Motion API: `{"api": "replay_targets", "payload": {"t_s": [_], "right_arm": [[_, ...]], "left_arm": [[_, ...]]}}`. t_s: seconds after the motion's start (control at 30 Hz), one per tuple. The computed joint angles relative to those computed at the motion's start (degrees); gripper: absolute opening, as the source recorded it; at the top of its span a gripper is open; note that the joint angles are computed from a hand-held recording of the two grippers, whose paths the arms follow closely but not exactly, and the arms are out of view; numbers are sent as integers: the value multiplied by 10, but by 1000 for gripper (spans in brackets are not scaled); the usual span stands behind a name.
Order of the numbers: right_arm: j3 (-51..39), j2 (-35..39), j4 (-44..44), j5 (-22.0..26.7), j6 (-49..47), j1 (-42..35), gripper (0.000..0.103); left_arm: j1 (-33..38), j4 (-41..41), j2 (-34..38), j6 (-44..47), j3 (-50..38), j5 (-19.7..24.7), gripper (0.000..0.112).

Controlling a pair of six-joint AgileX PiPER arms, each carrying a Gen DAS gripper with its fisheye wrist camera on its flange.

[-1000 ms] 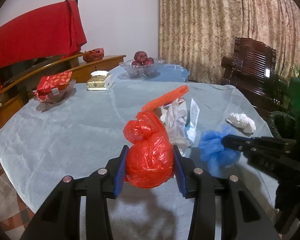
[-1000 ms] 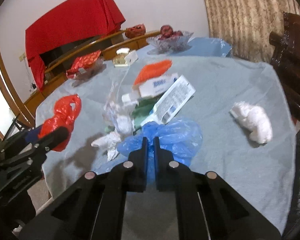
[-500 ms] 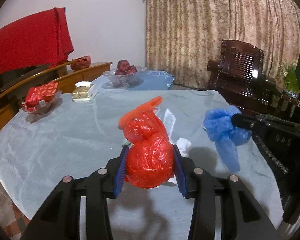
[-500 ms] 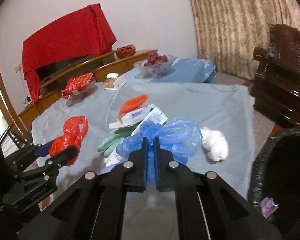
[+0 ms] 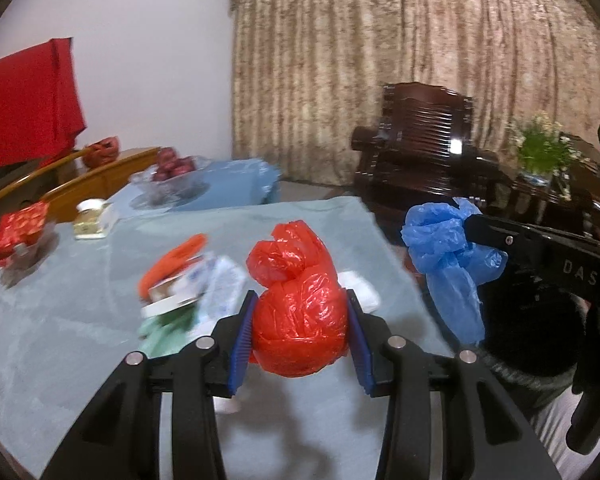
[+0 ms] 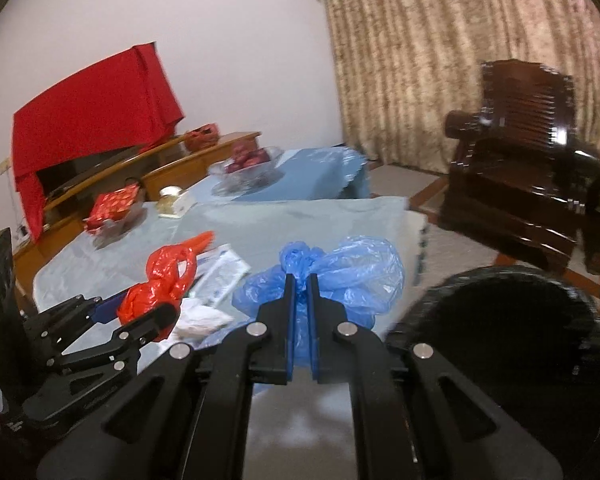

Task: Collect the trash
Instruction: 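Grasp the red plastic bag with the left tool while the right tool grasps the blue bag, then carry the red and blue bags over the bin and release both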

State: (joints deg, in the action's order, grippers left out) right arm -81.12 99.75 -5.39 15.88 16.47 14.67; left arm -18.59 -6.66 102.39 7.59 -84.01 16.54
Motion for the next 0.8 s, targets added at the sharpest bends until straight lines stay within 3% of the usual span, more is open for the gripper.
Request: {"api": "replay_targets", "payload": {"t_s": [0.43, 0.73, 0.8], "right_arm": [[138, -106, -100, -30, 87, -128, 5], [197, -124, -83, -55, 59, -212, 5], [207, -123, -104, -55, 79, -222, 9]], "left_arm": [[-115, -8, 117, -11, -185, 47, 42], [-173, -2, 222, -27, -353, 121, 43], [-179, -23, 249, -10, -398, 148, 45]]}}
